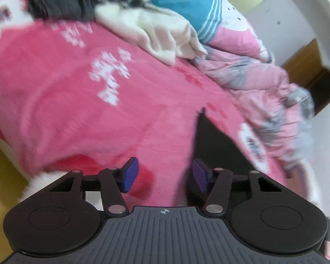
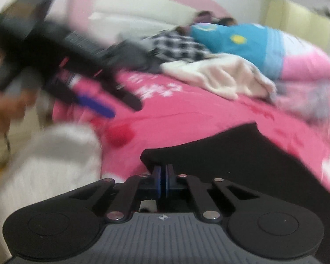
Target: Fold clothes
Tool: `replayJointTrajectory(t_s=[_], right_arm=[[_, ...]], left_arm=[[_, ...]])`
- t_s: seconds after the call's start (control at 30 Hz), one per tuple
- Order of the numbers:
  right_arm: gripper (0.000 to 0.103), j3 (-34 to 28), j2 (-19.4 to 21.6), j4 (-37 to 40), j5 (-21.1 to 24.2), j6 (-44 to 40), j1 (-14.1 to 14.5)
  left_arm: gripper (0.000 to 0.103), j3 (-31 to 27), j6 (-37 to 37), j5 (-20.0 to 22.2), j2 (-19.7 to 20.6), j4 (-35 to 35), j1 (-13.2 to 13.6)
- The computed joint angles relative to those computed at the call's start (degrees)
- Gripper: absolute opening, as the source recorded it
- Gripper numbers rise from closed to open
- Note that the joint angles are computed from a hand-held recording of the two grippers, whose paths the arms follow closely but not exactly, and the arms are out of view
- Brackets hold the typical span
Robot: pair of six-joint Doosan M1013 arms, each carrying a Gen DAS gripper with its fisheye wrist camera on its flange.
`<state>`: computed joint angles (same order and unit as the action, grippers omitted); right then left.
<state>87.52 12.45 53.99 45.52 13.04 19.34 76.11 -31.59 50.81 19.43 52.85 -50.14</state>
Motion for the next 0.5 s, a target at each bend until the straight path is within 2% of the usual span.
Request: replayJointTrajectory(t_s=[0.13,0.23,0.3,0.37,0.43,0.5], right_arm=[[0.002,-0.58,-0.04,3.27,0.49,3.79,-1.41],[0.002,-0.14,-0.52,5.27,-0.05,2.96,-1.76],[0.002,0.08,-0.77,6.19,-0.44,2.21,-1.81],[0.002,0.28,-0.99,6.87,-0.65,1.63,-1.87],[0.002,0.45,-1.15,7.53,-0.91,1.01,-1.88],[0.002,0.56,-1.22,8.24,-1.20,0.32,-1.85]], left_arm=[[0.071,3.72,-7.69,-15.17,-1.33,1.46,2.74],[0.075,3.55,-4.74,-22.58,-0.65,-2.72,4.78],[0.076,2.90,-0.26,-25.90,0.06,-7.56,5.89],[0.076,1.65,8.14,-27.88,1.07,-15.95,7.04],[0.076,0.21,17.97,-28.71,2.12,-25.67,8.14],[0.074,-1.70,26.97,-27.71,3.32,-33.73,8.99]])
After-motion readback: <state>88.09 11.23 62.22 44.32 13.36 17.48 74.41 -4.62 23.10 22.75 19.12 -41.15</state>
